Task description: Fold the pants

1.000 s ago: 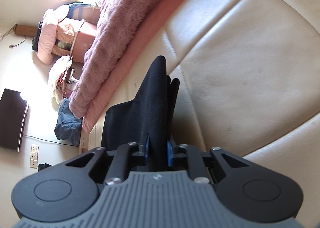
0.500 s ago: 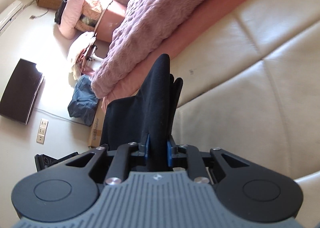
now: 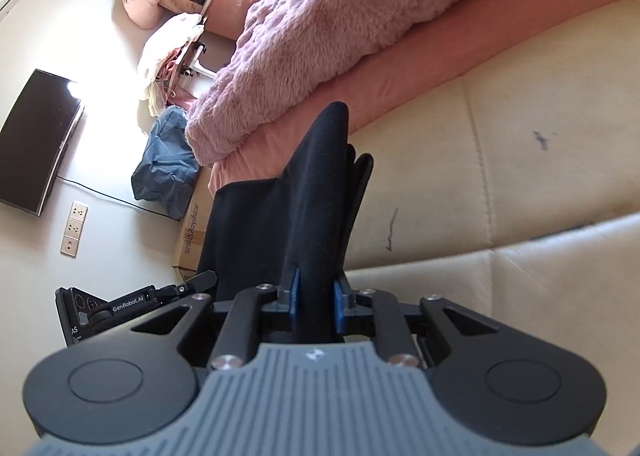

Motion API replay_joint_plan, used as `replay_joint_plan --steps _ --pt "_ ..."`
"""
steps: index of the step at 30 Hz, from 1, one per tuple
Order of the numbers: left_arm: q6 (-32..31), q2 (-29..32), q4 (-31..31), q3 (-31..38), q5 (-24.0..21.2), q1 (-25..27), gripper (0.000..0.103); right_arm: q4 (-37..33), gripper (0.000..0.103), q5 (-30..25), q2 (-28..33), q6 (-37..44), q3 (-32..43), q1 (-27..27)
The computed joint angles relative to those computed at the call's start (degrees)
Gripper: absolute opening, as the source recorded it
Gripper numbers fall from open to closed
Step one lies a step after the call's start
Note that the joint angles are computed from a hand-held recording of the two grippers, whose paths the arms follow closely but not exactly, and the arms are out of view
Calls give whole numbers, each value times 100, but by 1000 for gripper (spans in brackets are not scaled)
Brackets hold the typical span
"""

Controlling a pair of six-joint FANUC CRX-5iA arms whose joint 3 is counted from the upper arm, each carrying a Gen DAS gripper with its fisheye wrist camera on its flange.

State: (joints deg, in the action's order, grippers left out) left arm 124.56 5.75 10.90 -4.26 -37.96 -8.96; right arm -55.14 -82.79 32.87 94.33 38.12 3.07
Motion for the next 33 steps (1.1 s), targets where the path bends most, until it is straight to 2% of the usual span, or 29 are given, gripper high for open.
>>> replay_joint_plan --steps 7,13,18,20,23,25,27,29,32,33 --pt "-710 149 530 -408 315 361 18 296 12 136 603 -151 578 377" --pt "-1073 207 752 -718 532 484 20 528 13 266 904 -250 682 472" --pt "-1220 96 711 -939 775 501 34 746 14 559 841 215 525 602" --pt "-661 122 89 -596 421 454 41 914 18 596 769 310 494 649" --pt "128 92 -1037 -38 -165 264 39 1447 31 1015 447 647 213 780" --pt "156 80 -1276 133 -229 206 33 1512 29 1234 343 850 175 795" --pt "381 122 -1616 304 -105 103 32 1407 17 1450 315 1122 232 818" --pt "659 246 -1789 439 98 36 27 1434 17 1539 420 1270 427 921" --pt "1098 578 -1931 663 226 -29 22 1809 12 1684 661 1019 659 1130" --pt "1280 677 -1968 729 187 -33 20 2041 8 1763 733 825 709 1204"
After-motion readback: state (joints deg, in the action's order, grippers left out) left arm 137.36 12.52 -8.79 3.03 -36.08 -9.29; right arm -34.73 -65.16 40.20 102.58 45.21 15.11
